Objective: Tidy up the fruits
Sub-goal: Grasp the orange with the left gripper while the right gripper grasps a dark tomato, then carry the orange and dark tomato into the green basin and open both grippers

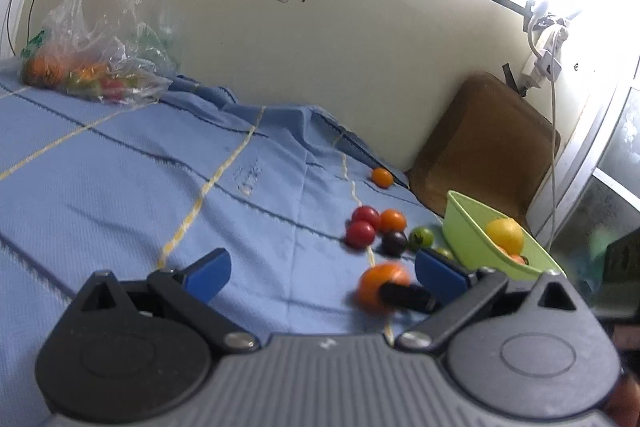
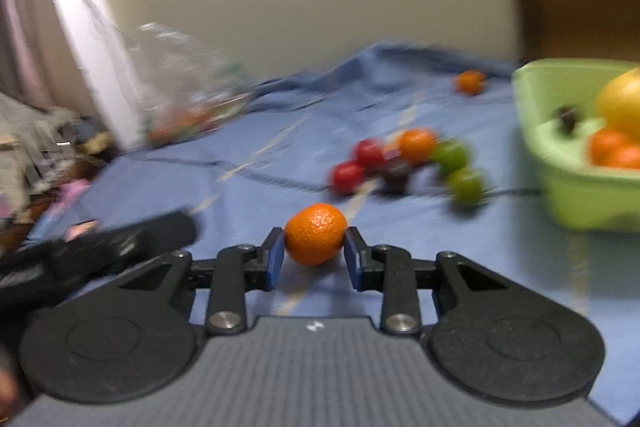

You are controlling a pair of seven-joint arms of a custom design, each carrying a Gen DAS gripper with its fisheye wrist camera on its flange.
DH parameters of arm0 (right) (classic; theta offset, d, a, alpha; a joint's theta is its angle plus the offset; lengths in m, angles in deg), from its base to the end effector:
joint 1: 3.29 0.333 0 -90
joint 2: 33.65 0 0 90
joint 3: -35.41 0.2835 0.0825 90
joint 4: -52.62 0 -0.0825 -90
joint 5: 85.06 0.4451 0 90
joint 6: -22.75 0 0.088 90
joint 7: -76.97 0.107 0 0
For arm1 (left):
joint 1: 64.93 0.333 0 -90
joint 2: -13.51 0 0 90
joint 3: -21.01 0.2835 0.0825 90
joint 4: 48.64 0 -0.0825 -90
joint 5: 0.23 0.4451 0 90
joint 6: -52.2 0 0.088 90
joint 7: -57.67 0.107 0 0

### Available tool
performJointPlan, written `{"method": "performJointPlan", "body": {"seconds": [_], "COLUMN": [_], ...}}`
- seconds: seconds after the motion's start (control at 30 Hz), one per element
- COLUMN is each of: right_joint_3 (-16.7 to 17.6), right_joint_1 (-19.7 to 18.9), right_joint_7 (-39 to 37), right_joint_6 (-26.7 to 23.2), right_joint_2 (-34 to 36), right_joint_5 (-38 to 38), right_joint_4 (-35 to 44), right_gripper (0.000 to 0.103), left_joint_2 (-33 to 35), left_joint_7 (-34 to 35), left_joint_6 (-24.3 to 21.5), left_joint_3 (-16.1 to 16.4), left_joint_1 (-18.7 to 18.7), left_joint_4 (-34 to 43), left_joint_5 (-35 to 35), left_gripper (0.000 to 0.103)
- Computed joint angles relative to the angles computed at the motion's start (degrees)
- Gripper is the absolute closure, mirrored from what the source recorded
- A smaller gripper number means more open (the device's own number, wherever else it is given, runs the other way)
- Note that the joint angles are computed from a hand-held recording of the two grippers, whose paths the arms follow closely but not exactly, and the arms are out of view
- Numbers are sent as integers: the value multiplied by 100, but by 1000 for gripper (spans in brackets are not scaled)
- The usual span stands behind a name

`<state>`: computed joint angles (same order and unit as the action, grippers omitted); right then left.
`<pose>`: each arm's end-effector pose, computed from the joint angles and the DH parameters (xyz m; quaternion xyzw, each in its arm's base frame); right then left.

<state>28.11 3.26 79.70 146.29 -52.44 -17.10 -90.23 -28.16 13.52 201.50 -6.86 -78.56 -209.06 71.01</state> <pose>0.5032 0.0333 0.3605 -0.8108 0.3333 0.0211 0.4806 0.3332 -0.2729 0.3639 -0.7489 0.3847 -0.4296 0.3266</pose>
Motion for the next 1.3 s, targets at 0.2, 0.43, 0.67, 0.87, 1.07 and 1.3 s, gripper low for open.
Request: {"method": "performJointPlan", "body": {"seconds": [0.2,0.43,0.67,0.87,1.07,1.3], "right_joint_3": [-139,162,475,407,6,-467], "right_joint_1": [-37,42,427,369,151,-216], "right_joint_7": [-216,-390,-1167,-1149,-1569,-2295], "right_joint_6": [-347,704,1855,1948,1334,1181], "right_joint_2": [134,384,789,912,145,-186], "right_joint_5": [151,661,569,535,1033,1856], "right_joint_4": [230,616,764,825,225,-48], "right_gripper": [57,76,73,76,76,76], "left_joint_2": [341,1343,1749,1769,1958,2778], "left_joint_7": [527,1608,2257,2156,1383,972], "left_joint_6": [-41,131,595,1059,1517,1459], "left_joint_3": [86,237,643,579,540,634], "left_joint_1": [107,153,39,221,432,318], "left_joint_4": [262,1018,1225,1226,1456,2574], "left_joint_5": [79,301,-50,284,927,2175], "left_gripper": [5,19,35,65,65,65]}}
